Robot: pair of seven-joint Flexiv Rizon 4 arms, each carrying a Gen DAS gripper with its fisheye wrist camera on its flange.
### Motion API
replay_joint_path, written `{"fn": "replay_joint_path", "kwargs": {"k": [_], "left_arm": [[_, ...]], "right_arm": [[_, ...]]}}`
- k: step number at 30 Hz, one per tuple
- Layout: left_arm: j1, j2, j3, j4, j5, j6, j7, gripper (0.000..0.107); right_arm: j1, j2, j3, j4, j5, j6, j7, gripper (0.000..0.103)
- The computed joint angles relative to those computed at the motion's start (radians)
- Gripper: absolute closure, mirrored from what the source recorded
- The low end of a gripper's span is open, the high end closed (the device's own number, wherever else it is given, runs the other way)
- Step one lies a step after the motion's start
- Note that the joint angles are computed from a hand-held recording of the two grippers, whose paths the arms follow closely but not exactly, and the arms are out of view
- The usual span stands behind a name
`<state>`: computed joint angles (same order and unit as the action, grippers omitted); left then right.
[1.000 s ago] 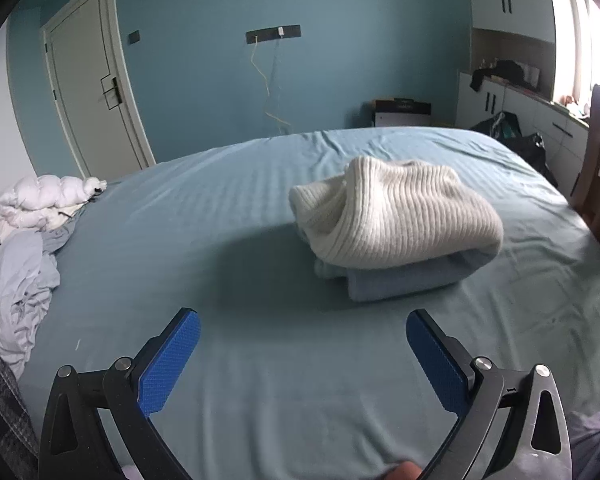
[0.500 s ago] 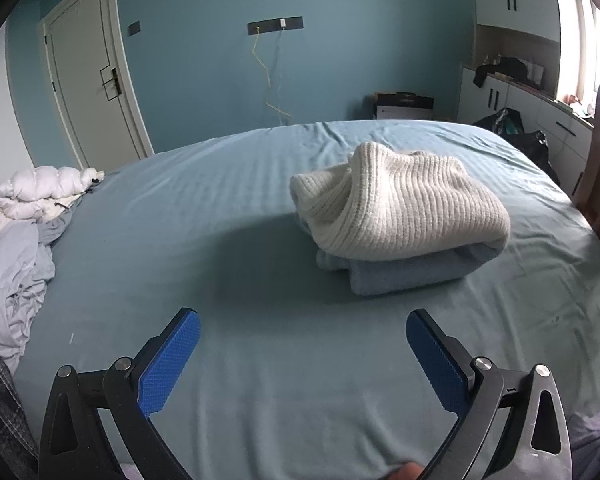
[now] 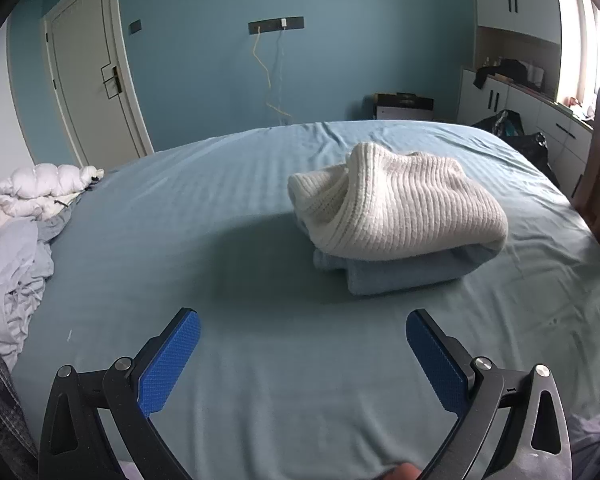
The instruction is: Fold small clothes
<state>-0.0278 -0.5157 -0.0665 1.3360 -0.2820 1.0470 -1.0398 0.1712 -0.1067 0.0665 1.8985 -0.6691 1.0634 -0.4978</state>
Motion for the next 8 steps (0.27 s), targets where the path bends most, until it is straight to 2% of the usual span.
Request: {"fn": "replay_joint_path", "kwargs": {"k": [8], "left_arm": [[0.005, -0.003, -0.004, -0.004, -0.015, -0.022, -0.007, 0.004]], "right_arm": [[0.012, -0.006, 0.002, -0.004, -0.036, -0.029, 0.004, 0.001]]}}
